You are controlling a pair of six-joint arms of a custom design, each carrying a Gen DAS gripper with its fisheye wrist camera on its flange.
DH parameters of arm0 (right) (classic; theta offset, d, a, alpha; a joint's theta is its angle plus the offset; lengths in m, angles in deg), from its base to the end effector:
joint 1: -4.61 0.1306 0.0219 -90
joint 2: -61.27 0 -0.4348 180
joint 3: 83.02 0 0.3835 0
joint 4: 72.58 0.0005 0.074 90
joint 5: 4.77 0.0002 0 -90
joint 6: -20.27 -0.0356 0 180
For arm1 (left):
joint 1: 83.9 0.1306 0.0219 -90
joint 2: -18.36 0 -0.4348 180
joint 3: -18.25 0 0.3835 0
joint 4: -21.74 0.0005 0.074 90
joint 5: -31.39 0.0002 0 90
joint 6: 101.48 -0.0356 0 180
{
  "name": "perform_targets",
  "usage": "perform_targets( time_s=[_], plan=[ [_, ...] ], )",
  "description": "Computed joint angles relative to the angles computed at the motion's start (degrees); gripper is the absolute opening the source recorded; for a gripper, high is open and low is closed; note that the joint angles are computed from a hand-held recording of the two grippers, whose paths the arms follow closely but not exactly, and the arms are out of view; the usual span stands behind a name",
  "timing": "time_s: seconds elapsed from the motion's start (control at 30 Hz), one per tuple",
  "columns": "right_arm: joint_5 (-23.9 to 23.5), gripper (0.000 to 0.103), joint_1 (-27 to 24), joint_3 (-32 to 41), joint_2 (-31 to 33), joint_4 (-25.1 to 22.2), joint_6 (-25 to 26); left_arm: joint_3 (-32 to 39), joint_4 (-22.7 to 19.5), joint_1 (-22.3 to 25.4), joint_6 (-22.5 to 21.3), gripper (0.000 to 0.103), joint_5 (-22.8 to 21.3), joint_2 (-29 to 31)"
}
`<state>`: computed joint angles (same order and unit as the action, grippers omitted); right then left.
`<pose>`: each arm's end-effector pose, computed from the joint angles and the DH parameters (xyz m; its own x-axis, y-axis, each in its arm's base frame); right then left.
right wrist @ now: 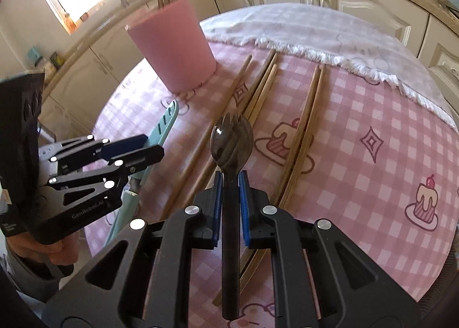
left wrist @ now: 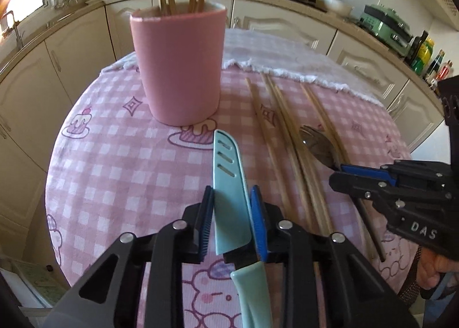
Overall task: Organize utensils
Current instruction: 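Grasp the light-blue knife by its handle with the left gripper while the right gripper holds the spoon, then lift the spoon and knife upright and carry both over the pink cup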
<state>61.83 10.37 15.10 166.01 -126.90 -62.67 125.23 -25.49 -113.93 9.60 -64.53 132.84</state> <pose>0.5609 0.0703 0.4135 -0.8282 -0.1969 -0.5247 -0.3888 0.8762 0.2848 0.5603 -0.3202 0.3868 -0.8200 0.0608 -0.5691 0.1621 0.9783 -0.1291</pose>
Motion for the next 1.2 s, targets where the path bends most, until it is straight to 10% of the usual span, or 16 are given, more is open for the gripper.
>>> perform_targets(
  time_s=[0.47, 1.2],
  plan=[
    [-3.50, 0.012, -1.12, -2.20, -3.52, 9.66, -5.78, -8.97, 18.33, -0.93, -1.42, 0.024, -5.88, -8.75],
    [-7.15, 0.012, -0.32, -1.16, -4.91, 20.47, -10.01, -11.61, 28.05, -0.69, -5.82, 0.024, -8.16, -13.37]
  ],
)
